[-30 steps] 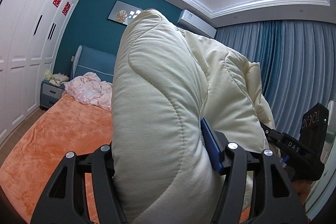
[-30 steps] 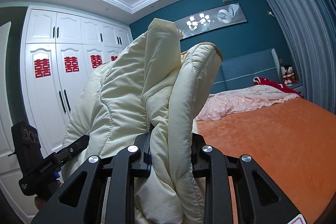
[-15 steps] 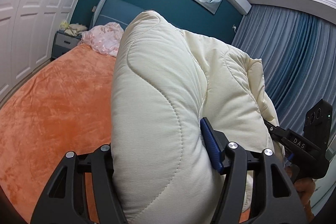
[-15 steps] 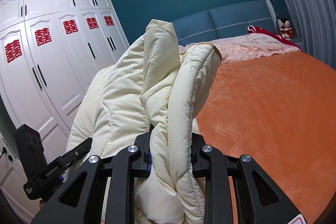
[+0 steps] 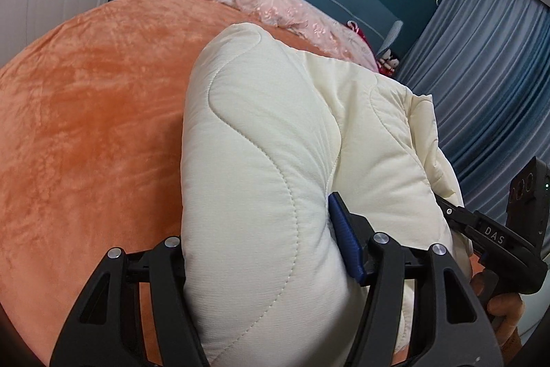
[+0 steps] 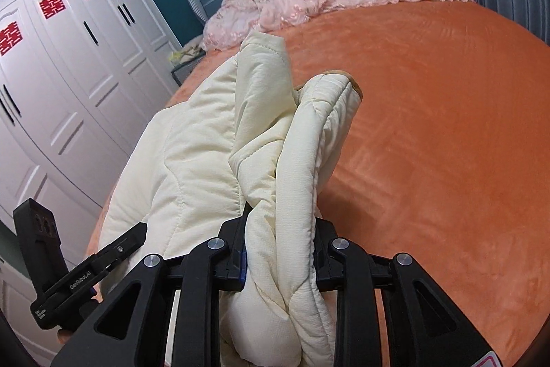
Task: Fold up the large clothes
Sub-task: 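Lower the folded end onto the bundle and open both grippers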
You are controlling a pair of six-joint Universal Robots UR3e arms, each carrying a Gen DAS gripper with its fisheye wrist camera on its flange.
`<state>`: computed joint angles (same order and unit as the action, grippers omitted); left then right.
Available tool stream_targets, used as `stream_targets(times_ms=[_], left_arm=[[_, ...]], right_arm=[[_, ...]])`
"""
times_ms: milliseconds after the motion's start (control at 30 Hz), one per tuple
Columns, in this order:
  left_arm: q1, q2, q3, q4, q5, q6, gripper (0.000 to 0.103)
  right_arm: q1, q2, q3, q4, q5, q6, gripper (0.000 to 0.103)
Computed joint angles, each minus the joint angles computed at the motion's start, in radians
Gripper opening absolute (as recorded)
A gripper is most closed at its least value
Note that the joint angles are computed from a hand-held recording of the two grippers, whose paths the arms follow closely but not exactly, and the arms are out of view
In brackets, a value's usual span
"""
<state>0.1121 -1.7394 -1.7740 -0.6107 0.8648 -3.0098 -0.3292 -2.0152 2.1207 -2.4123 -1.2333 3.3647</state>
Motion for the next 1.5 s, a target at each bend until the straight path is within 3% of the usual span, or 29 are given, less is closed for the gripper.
stream_targets(times_ms=[100,200,300,433,567,600,633,700,833,867,967,1133,1300,1500], left_arm=[[0.004,-0.057,-0.034,0.035,0.030,0.012,0.061],[0.034,-0.068,-0.094,0.097,0.001,0.011,0.066],[0.029,-0.058,-0.113,0.113,0.036,-0.020,0.078],[0.008,0.033,-0.066,-0.019,0.131,-0.011,0.080],[-0.039,0.189,-0.025,-0.092,0.346,0.021,0.079],[-0.048,0.221,-0.003,-0.123,0.374,0.031,0.079],[-0.063,0.240,0.022,-0.148,0.405,0.029,0.079],[-0.126,0.248,0.090,-0.181,0.487,0.026,0.070],[-0.259,0.138,0.288,-0.274,0.570,-0.009,0.051],[-0.289,0.097,0.332,-0.288,0.593,-0.021,0.040],[-0.350,-0.032,0.430,-0.302,0.643,-0.053,0.024],[-0.391,-0.197,0.499,-0.267,0.693,-0.081,0.022],[-0.422,-0.289,0.483,-0.137,0.742,-0.073,0.022],[-0.454,-0.381,0.482,0.006,0.787,-0.099,0.022]], right_arm=[[0.035,0.079,0.061,-0.089,-0.025,0.024,0.028],[0.038,0.105,0.124,-0.190,-0.017,0.046,0.035],[0.026,0.142,0.125,-0.203,-0.003,0.063,0.046],[-0.056,0.034,0.070,0.028,0.047,0.025,0.047],[-0.173,-0.241,0.051,0.280,0.057,-0.072,0.047],[-0.198,-0.291,0.040,0.327,0.070,-0.100,0.042],[-0.186,-0.299,0.011,0.355,0.053,-0.117,0.027],[-0.041,-0.198,-0.079,0.330,-0.080,-0.094,0.003],[0.208,0.025,-0.217,0.220,-0.291,-0.059,0.001],[0.236,0.074,-0.246,0.206,-0.308,-0.055,0.001],[0.292,0.223,-0.327,0.169,-0.347,-0.036,0.001],[0.314,0.414,-0.379,0.096,-0.391,-0.024,0.001],[0.299,0.514,-0.312,-0.043,-0.410,-0.038,0.000],[0.208,0.550,-0.179,-0.249,-0.284,-0.024,0.000]])
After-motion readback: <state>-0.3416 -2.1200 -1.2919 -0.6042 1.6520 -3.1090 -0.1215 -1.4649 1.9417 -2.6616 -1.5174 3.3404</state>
